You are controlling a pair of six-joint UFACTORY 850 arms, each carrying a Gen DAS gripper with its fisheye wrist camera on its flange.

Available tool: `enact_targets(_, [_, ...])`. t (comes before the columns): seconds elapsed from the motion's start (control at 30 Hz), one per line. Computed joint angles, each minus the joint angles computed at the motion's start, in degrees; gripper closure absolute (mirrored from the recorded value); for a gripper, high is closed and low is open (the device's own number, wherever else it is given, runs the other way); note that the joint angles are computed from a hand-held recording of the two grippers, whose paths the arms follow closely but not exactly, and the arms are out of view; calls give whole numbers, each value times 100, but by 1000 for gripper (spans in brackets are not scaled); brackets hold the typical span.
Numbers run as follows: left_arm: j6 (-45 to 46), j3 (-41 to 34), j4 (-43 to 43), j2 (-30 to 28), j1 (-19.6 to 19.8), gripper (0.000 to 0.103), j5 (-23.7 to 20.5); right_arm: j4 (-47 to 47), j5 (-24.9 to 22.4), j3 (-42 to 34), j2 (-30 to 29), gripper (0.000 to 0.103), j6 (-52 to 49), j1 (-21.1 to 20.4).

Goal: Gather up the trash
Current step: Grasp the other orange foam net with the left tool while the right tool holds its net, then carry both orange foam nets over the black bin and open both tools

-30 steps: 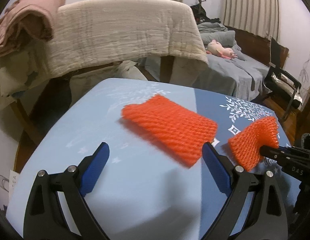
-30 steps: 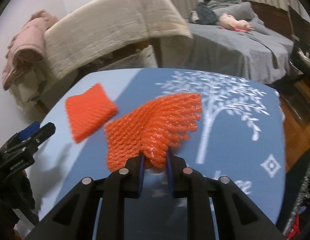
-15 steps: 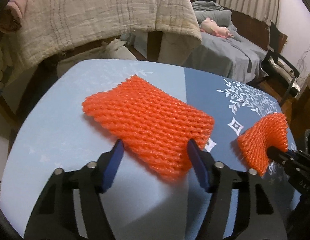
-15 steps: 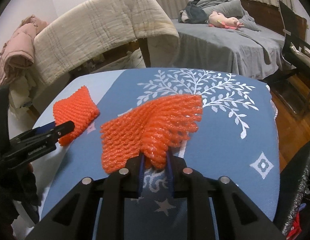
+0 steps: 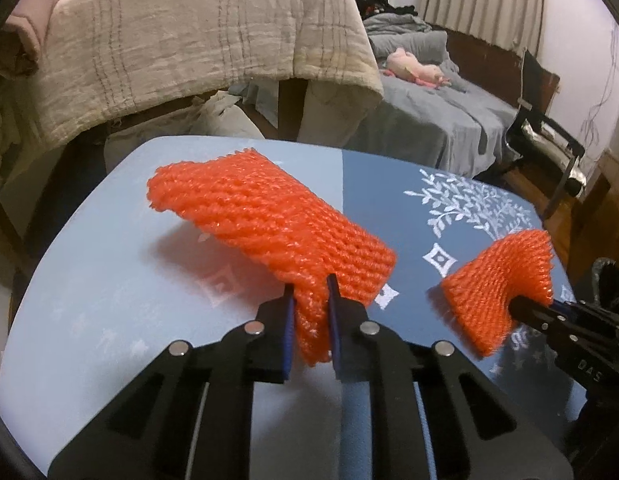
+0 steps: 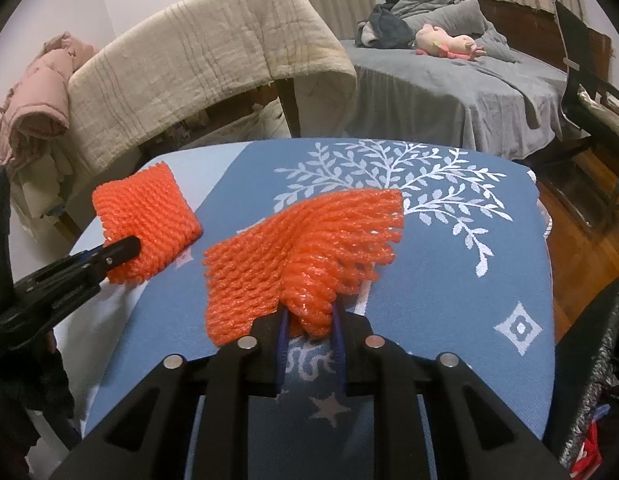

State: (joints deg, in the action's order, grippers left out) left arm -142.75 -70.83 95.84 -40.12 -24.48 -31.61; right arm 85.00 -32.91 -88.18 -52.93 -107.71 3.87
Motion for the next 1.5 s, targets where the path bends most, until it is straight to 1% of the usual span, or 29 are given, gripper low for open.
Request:
enact_targets(0.2, [-238,160,89,187,-207,90,-176,41,-203,170,184,84,-85,-96])
enact_targets(0.47, [-325,235,72,334,-440,90,-265,117,-396,501,511,84,-338,-254])
enact_targets(0.6, [-304,241,12,397,-577,90,-381,179,-478,662,670,84,-452,-357])
enact_targets(0.8, [-14,161,-182,460,-846,90,-713,353,-588,898,918,84,-659,-534])
enact_targets(0.9, [31,137,-194,494,-951,90,-769,436,-634,1035,1062,84,-789,-623])
enact_targets(1.27, [67,15,-230,566,-1409,90,-937,559,-873,1449,1477,84,-1133,-1048])
enact_targets(1.5, [263,-267,-249,477,-1671,90,-994,670,-1012,1630,1649,84,-1316,-1389])
